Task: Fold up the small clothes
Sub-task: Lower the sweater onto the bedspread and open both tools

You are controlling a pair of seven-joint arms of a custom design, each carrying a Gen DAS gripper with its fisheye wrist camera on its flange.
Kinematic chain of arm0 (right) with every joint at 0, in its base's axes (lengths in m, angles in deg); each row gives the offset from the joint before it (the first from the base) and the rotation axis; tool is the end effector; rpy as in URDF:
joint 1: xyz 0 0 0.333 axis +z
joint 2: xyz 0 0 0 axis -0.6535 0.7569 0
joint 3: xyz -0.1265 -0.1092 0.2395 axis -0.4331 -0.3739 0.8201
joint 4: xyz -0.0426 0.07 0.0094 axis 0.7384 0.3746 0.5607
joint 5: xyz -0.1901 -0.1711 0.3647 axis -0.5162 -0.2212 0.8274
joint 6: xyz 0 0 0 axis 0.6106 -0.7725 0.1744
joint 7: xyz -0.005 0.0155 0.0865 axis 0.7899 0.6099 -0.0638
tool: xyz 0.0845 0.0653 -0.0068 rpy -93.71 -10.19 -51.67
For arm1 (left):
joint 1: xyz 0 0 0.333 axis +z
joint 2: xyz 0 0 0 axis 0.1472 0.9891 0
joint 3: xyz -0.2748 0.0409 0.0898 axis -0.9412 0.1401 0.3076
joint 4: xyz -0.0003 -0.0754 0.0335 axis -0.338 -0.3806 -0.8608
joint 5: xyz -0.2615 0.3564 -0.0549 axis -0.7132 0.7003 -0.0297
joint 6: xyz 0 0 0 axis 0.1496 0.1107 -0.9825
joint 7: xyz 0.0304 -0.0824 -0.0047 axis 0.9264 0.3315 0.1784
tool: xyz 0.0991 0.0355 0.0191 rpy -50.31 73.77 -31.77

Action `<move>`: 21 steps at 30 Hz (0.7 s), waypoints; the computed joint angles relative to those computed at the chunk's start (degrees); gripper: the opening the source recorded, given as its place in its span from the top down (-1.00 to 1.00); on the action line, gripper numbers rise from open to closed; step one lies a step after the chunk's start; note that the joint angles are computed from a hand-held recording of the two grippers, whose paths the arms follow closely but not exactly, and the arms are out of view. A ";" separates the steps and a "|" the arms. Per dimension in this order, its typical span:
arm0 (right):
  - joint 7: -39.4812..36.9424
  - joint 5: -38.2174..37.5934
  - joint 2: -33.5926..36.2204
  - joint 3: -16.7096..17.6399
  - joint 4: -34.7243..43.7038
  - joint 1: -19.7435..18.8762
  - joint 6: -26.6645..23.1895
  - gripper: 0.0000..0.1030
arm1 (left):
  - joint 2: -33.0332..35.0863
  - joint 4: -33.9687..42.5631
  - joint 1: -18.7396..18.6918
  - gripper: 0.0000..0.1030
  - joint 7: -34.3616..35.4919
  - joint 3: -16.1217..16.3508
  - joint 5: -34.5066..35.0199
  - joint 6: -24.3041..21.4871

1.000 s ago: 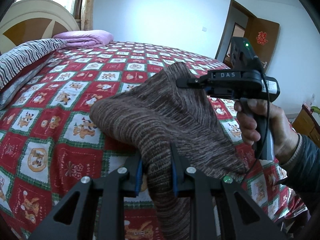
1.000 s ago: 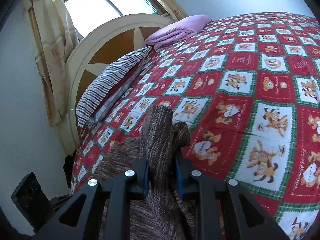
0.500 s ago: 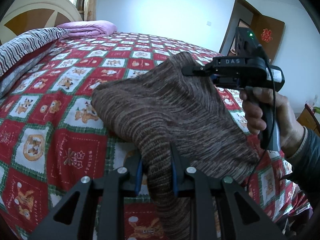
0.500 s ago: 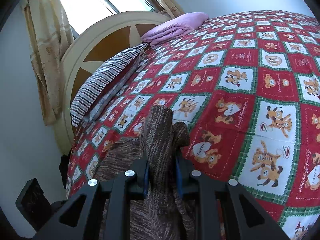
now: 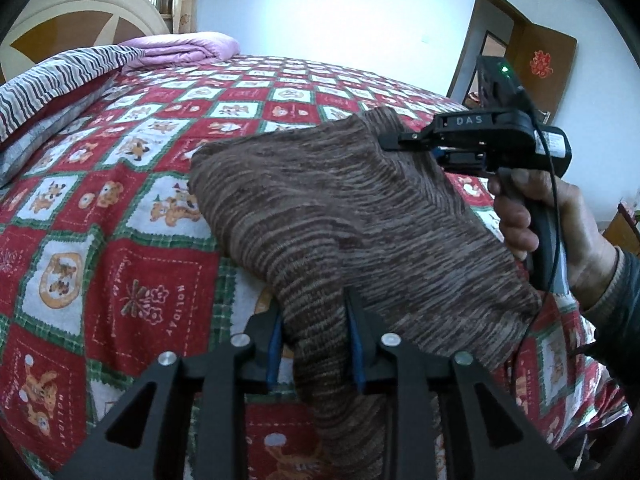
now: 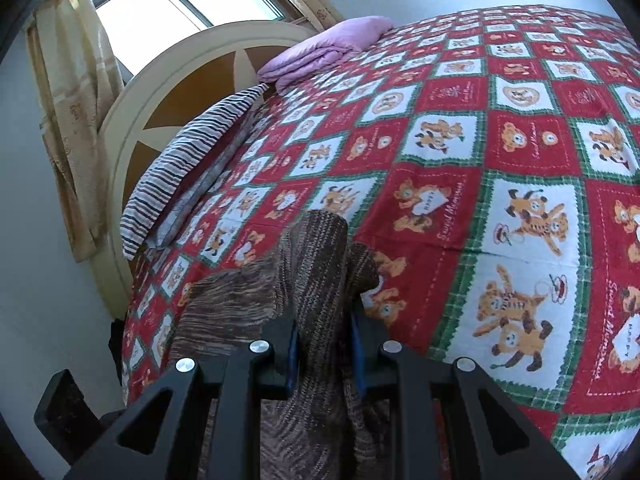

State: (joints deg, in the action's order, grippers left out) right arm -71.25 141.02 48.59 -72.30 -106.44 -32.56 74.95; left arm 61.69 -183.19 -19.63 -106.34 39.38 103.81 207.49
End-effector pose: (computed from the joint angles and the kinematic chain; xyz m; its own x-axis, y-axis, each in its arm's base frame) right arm 0.6067 0.1833 0.2836 0.6798 -0.5017 -0.5349 -0.7288 -0.3808 -0.5691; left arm 0.3045 -0.4112 0.3016 0.2437 -0.9503 0.1939 -0.6633 -0.3091 -0.6815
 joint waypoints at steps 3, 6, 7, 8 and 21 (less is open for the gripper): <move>0.00 -0.99 0.52 0.13 -0.01 0.61 2.28 0.58 | 0.26 0.13 -0.06 0.29 0.00 -0.02 -0.23 -0.55; 0.63 -2.14 1.23 0.31 0.13 0.92 3.82 0.58 | 0.40 0.45 -0.39 0.18 0.62 -0.13 -1.24 -2.11; 1.16 -2.62 1.62 0.32 0.33 0.94 4.13 0.57 | 0.32 0.67 -0.65 0.17 1.47 -0.22 -1.99 -3.16; 1.42 -2.82 1.80 0.39 0.42 0.86 4.28 0.57 | 0.00 0.71 -0.87 0.17 1.85 -0.34 -2.35 -4.01; -14.43 2.01 -17.10 -4.90 -17.47 -0.32 -5.80 0.16 | -0.54 -0.02 -0.81 -0.42 1.71 -0.06 -5.50 -12.77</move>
State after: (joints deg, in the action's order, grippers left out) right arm -85.68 143.03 31.49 -77.20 -123.90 -32.88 69.15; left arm 61.15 -183.21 -20.44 -104.64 39.32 98.31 194.71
